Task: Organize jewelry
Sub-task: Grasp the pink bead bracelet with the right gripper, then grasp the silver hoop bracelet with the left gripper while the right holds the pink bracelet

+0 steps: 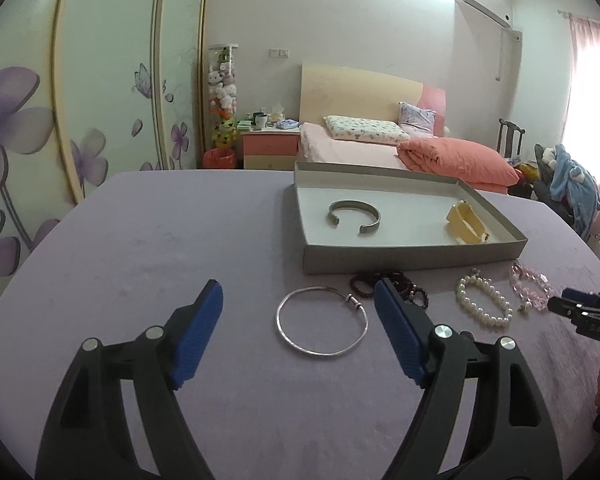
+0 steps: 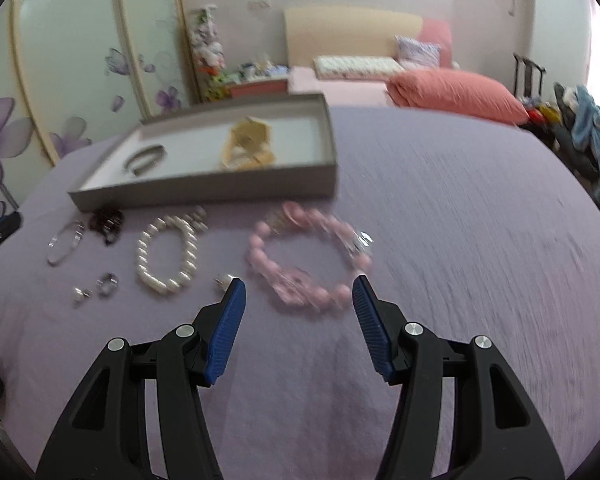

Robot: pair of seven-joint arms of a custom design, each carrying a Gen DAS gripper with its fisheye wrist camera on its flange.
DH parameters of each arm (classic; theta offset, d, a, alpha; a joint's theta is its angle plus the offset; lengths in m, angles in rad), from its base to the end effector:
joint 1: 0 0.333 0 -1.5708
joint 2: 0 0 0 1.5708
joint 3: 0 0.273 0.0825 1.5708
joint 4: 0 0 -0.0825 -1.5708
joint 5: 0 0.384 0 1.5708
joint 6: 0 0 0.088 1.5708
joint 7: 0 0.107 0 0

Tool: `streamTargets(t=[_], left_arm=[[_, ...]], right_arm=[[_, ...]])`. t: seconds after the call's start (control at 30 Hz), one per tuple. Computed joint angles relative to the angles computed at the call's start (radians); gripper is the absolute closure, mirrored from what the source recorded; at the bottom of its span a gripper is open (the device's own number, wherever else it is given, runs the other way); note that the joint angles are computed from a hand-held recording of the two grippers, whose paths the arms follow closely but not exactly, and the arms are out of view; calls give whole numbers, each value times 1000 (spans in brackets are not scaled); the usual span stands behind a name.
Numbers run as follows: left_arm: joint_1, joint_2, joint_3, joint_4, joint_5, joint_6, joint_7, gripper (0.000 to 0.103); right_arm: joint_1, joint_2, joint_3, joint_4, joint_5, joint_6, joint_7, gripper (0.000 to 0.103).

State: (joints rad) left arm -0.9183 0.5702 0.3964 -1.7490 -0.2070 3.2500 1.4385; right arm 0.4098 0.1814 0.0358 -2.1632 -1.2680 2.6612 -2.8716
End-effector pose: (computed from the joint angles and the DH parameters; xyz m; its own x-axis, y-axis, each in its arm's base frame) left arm 0.5876 -0.3644 0.3514 -0.3623 -0.9302 0.0583 -0.5333 0.1556 -0.8315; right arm 0.4987 0.2684 0.2889 -0.2921 -0.9546 -0.0580 -0.6790 0.2497 -0.6904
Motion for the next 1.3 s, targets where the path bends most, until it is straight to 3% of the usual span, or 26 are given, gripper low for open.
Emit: streamTargets(t=[0.07, 0.17, 0.33, 0.43, 0.57, 0.67, 0.77, 0.87, 0.93, 1.2, 1.3], left_arm=[[-10, 6, 13, 12, -4, -7, -8, 26], [16, 8, -12, 16, 7, -10, -10, 26], [44, 15, -42, 28, 32, -18, -17, 26], [52, 13, -50, 29, 41, -20, -25, 26], [61, 10, -59, 29, 52, -22, -30, 26], [84, 7, -82, 34, 66, -37, -29, 26], [105, 10, -105, 53, 98, -79, -40, 24], [105, 36, -100, 111, 147, -179, -69, 24], [149, 61, -150, 178, 167, -273, -53, 24], [222, 210, -225, 447, 261, -546, -98, 23], [260, 253, -262, 526, 285, -592, -110, 17]], right_arm=[[-5, -3, -5, -11, 1, 13, 11, 47], [-6, -3, -6, -5, 21, -38, 17, 47], [-27, 28, -16, 30, 80, -40, -11, 52], [-30, 57, -18, 58, 166, -67, -85, 59], [-12, 48, -20, 48, 186, -82, -132, 87], [2, 21, -17, 14, 170, -105, -116, 89], [-5, -30, -23, -49, 99, -72, 0, 89], [-20, -74, -11, -87, 35, -69, 84, 89], [-32, -80, 1, -86, 23, -71, 92, 89], [-51, -71, 12, -80, -7, -38, 117, 89], [-54, -74, 12, -82, -15, -30, 126, 89]])
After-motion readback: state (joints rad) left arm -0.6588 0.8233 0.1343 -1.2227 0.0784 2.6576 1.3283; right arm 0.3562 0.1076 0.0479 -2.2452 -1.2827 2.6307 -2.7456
